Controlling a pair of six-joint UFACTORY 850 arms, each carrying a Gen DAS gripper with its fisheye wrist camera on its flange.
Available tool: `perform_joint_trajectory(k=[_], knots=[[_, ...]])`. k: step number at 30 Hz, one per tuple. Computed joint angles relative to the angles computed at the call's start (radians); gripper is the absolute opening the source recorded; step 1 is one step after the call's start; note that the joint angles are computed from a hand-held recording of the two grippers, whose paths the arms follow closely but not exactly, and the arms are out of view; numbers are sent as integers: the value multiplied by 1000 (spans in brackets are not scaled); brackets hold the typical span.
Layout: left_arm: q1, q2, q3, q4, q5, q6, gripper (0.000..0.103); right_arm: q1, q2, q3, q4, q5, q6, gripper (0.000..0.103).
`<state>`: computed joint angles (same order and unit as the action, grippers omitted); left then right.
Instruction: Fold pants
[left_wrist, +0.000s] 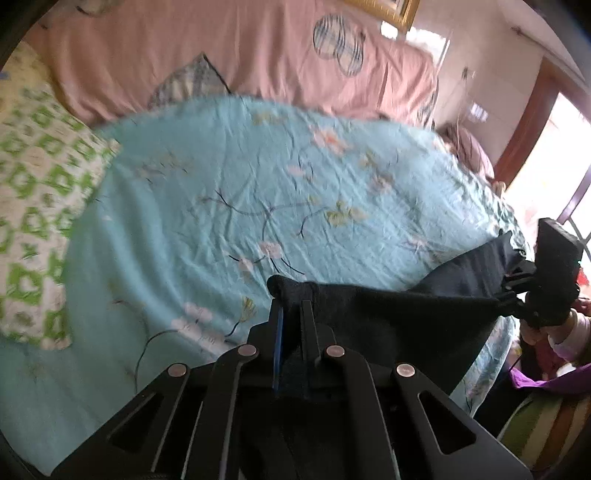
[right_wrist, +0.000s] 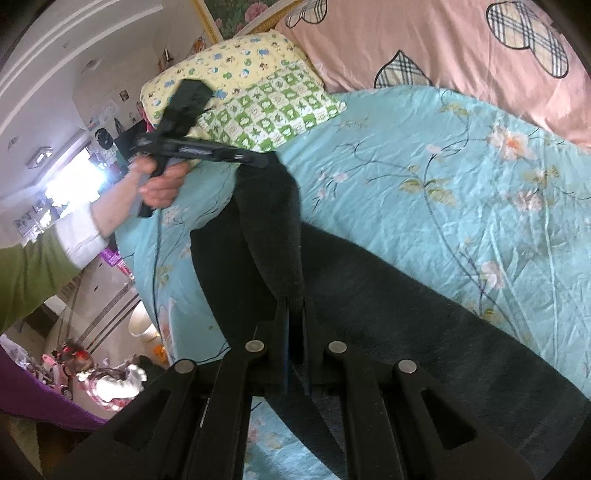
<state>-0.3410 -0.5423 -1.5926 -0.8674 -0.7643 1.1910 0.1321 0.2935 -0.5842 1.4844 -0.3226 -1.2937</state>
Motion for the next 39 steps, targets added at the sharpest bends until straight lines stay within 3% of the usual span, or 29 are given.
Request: perform_joint_trajectory(k=[7,15,21,26,30,31,33,37,39], knots=[[53,182,296,-289,109,292,4,40,-7,22,55,24,-70,7],[88,232,442,-451,149,355,5,108,0,48,60,89,-115,6],[99,252,501,-525,171,362,6,139,10,53,-71,111,-18,6],[97,289,561,-538,230,315,7,146,0,48,-184,99,105,15],[100,337,615,-546,247,260,11,139,26,73,-83,86,32,41],[103,356,637,-571,249,258,13,134,36,81,-44,83,1,43],[106,380,660,-583,251,223,20,124,47,89,13,64,-39,43],[87,443,718,-665,285,205,22,90,71,102,136,14,-130,43],[77,459,730,-689,297,189,29,78,75,99,184,-2,-161,43]])
